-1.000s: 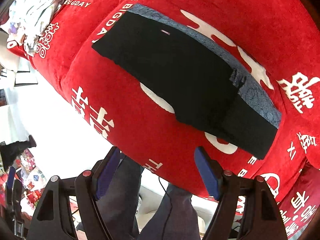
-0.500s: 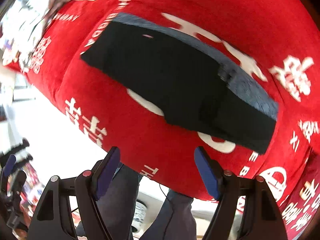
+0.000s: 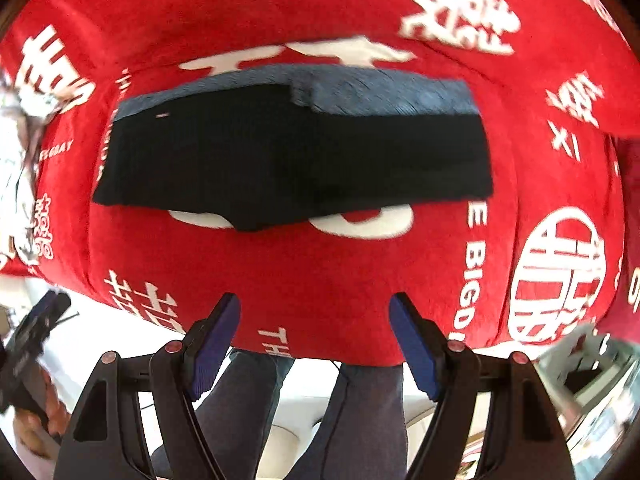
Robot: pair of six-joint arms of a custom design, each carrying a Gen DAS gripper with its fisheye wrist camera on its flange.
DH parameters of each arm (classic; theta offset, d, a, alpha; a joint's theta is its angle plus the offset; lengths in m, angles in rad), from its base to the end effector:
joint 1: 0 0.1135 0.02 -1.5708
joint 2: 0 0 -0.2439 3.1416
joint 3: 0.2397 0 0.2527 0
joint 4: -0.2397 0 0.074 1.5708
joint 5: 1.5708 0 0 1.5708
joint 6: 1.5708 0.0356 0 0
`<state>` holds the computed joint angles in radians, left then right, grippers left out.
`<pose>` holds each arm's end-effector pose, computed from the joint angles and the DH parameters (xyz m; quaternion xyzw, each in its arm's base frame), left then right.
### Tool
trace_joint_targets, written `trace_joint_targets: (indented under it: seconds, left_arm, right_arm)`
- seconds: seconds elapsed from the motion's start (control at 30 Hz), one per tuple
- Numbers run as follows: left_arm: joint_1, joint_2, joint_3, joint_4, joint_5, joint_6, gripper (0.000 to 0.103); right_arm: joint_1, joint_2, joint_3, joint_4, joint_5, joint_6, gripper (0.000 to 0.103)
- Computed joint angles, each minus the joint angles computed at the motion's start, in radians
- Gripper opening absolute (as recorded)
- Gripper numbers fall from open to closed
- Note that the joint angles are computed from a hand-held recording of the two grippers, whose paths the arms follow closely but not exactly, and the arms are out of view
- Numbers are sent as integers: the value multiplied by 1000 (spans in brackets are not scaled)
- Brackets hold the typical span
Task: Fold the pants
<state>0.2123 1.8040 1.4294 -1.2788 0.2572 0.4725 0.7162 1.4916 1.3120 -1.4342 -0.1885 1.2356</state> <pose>0.3126 0.0581 0.2088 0.1233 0.9832 -0.1345 0.0045 0.1829 0.1680 0.2629 -0.2576 -0.9614 -0.0350 0.0899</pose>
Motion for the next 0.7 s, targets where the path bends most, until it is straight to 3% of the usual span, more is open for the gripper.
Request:
trace_joint_targets:
  seconds: [0.27,0.6,0.7]
  left_arm:
    - [-48,199,30,172,16,-163,98]
    - [-28,381,82,335,47,-229,98]
    - [-26,411,92,360,63,-237,98]
  right_arm:
    - [-5,57,-166,178,-13,-55,80]
    - [-34,377,8,435,155,-281,79]
    - [-36,453,28,517,150,-325,79]
